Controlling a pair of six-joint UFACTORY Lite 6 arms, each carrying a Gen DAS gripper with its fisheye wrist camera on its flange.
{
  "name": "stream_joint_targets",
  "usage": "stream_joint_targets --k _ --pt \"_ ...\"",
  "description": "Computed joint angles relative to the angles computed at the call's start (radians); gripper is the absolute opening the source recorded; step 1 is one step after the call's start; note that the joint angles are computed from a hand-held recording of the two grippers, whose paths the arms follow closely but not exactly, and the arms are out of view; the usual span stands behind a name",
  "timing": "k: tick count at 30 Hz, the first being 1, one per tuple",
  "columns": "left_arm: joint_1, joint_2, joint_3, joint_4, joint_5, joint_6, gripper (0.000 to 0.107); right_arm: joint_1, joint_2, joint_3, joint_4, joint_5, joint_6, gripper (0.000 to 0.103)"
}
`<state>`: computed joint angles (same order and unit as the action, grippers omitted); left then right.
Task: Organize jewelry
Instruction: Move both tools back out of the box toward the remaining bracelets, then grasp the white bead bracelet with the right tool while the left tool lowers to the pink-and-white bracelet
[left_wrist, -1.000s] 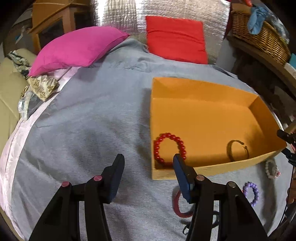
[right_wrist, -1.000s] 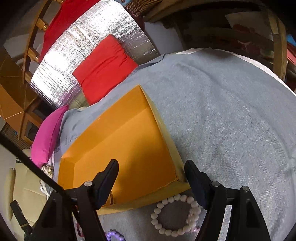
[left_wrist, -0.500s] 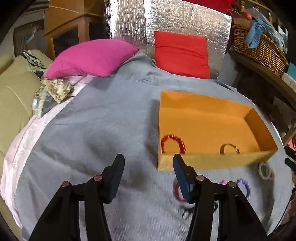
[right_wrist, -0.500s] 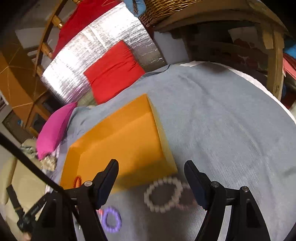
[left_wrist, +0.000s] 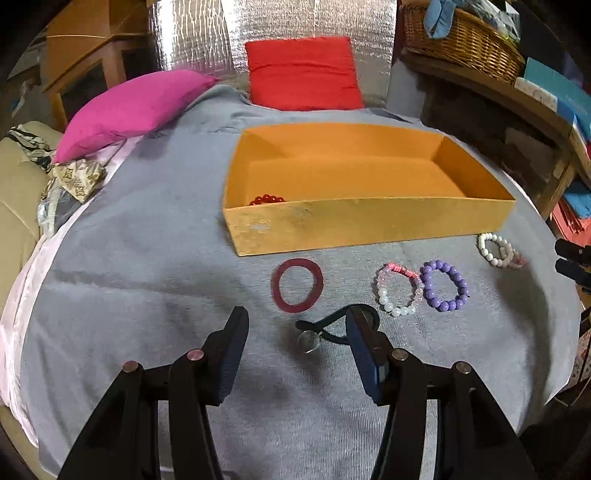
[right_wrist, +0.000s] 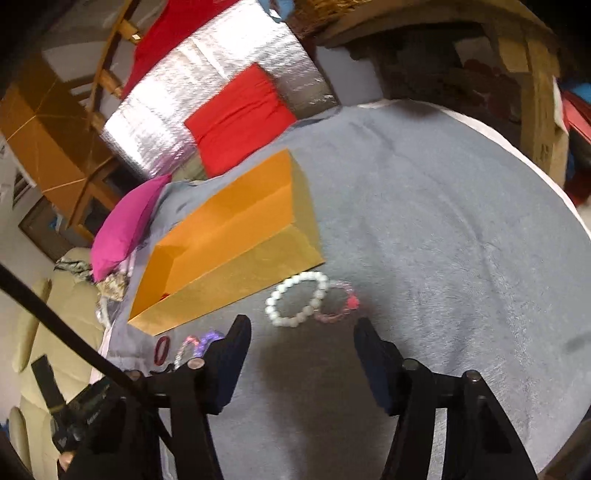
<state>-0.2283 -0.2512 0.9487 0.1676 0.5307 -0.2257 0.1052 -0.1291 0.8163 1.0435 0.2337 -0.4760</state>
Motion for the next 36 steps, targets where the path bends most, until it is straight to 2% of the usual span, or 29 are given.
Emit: stream_joint_targets --k 4,6,8,12,17,23,27,32,36 --pt "0.022 0.083 0.049 -0.086 0.008 0.092 0.056 -0.047 0.08 0.045 0.215 0.075 -0.199 0.057" --pt "0.018 0.119 0.073 -0.097 0.013 0.117 0.056 -0.032 0.141 0.091 0.222 0.094 -0.194 0.057" --pt "0.015 0.117 0.071 -0.099 0.018 0.128 0.056 -0.025 0.219 0.145 0.267 0.141 -0.21 0.051" --pt "0.048 0.122 0.074 -0.134 0.029 0.173 0.056 -0.006 0.323 0.204 0.348 0.201 -0.227 0.051" --pt "0.08 0.133 0.076 -0.224 0.037 0.281 0.056 0.023 0.398 0.246 0.366 0.181 -0.166 0.051" --pt "0.051 0.189 0.12 -0.34 0.031 0.373 0.056 0.006 0.451 0.235 0.649 0.202 -0.331 0.051" --pt "0.001 0.246 0.161 -0.352 0.024 0.375 0.056 0.008 0.46 0.217 0.819 0.195 -0.43 0.05" --pt "-0.05 0.287 0.186 -0.353 0.021 0.401 0.056 0.013 0.474 0.212 0.869 0.131 -0.438 0.014" --pt "-0.075 0.327 0.21 -0.387 0.022 0.439 0.056 0.017 0.465 0.214 0.829 0.098 -0.418 0.013"
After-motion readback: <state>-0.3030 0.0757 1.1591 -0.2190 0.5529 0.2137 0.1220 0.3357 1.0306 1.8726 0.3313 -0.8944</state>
